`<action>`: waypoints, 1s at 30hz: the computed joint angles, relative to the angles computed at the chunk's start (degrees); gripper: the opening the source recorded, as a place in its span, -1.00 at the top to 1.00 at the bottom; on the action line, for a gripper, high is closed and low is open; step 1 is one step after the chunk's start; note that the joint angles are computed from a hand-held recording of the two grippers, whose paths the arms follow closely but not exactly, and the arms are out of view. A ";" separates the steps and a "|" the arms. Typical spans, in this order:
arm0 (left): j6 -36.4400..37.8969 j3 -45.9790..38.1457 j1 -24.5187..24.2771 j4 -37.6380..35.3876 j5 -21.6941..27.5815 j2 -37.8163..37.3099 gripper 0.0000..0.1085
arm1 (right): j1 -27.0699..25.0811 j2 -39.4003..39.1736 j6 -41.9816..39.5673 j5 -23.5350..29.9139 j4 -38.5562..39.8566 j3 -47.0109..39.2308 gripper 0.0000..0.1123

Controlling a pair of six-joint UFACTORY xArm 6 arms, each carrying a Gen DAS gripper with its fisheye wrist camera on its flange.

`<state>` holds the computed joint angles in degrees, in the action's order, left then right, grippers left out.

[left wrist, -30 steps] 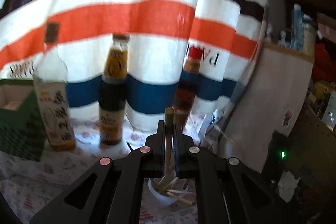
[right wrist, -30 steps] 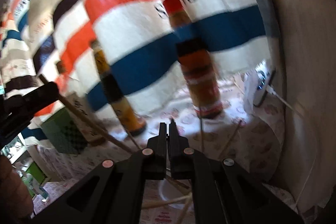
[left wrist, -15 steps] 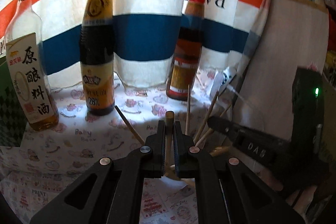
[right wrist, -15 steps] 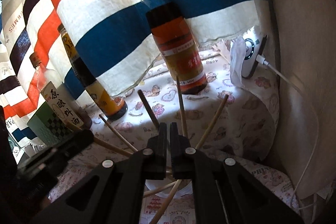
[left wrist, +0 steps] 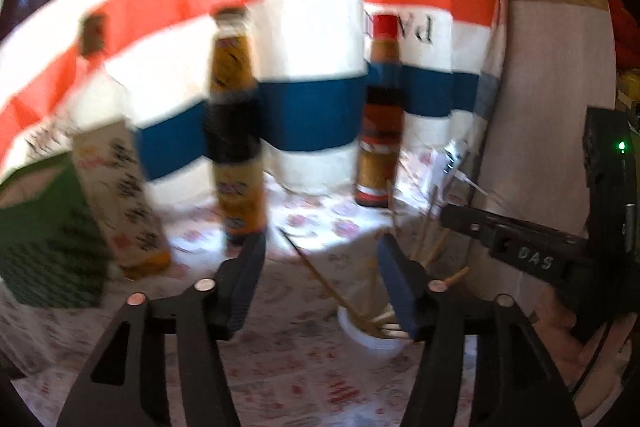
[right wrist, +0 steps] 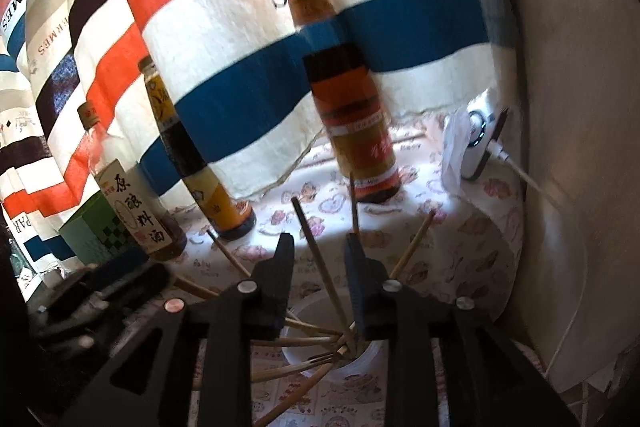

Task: Organize utensils
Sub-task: 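Open both tools and pull them back from the cup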

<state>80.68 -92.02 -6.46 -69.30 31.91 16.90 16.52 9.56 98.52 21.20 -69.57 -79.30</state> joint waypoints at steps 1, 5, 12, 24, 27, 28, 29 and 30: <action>0.70 0.04 0.36 -0.77 -0.84 -0.24 -0.23 | 0.05 -0.25 0.36 0.10 -0.53 0.12 0.55; 5.46 1.56 3.29 -6.39 -1.86 -2.32 -0.54 | 1.89 -1.54 1.59 2.78 -4.55 -0.02 0.42; 14.21 5.54 10.75 -16.75 1.92 -6.42 -0.89 | 7.75 -4.80 6.17 8.39 -14.92 0.86 -0.35; 31.58 16.78 19.96 -33.46 7.64 -8.83 -0.89 | 16.01 -3.56 17.67 12.02 -25.80 4.90 -0.83; 34.64 18.47 21.22 -35.23 9.01 -7.47 -0.89 | 18.74 -0.40 18.71 17.71 -25.75 4.54 -0.83; 37.60 19.24 21.41 -37.13 8.79 -7.15 -0.89 | 19.22 0.47 18.90 18.62 -25.75 4.41 -0.83; 40.61 20.01 21.76 -39.34 9.01 -6.77 -0.89 | 19.54 1.30 19.34 19.08 -25.79 4.27 -0.83; 43.48 20.58 22.14 -41.92 9.26 -5.95 -0.89 | 19.71 1.91 20.00 19.20 -26.12 4.27 -0.83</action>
